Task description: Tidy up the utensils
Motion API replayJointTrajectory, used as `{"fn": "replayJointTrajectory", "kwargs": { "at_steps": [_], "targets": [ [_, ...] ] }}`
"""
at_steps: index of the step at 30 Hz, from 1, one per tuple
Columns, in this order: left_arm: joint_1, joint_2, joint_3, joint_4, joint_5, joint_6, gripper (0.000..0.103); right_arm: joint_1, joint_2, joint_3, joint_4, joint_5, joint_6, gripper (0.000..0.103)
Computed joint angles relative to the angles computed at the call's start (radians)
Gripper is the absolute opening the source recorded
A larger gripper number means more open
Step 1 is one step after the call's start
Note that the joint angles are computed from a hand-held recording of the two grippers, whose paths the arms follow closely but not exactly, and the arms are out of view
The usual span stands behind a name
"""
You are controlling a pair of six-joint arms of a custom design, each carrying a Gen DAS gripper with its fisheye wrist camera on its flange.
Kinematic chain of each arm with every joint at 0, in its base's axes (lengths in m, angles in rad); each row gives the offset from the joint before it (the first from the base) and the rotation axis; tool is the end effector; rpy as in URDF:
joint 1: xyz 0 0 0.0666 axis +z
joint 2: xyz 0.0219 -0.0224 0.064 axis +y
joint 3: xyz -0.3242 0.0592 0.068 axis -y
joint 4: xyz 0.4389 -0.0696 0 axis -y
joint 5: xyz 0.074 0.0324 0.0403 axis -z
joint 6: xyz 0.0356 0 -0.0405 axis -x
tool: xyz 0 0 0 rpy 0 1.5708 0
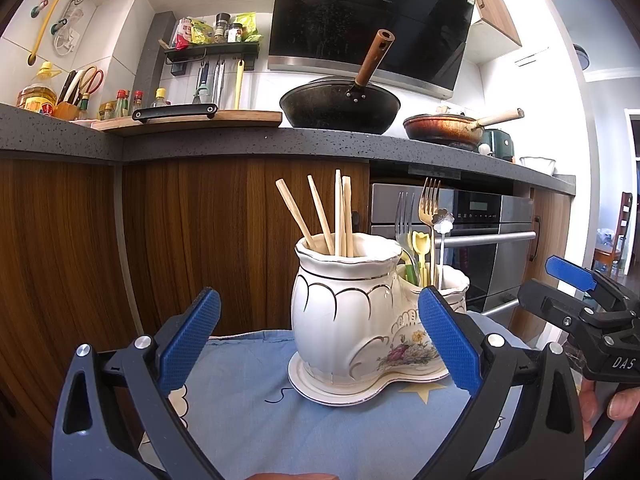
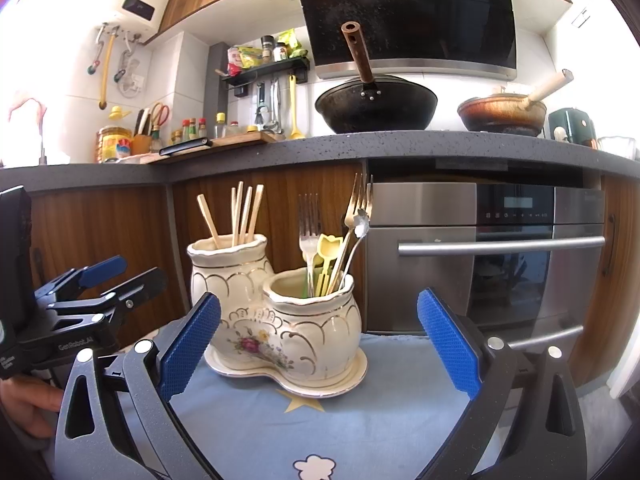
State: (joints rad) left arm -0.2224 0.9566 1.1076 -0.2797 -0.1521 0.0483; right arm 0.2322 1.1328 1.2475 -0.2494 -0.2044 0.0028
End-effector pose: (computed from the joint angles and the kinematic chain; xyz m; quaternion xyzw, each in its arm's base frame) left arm 0.4232 -0.0906 0.4865 0.0151 0.7505 -0.0323 0.6599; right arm 0.4751 0.1194 0.4885 -0.1545 0.7361 0.1512 0.6414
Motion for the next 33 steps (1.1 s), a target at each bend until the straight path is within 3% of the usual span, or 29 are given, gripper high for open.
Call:
{"fn": "replayJointTrajectory", "kwargs": {
  "at_steps": [33],
  "targets": [
    [0.002,0.007,0.010,-0.012,0.009,-0.019,0.098,0.003,-0.002,-0.003,0.003,0.004,0.001,0.098]
  ]
}}
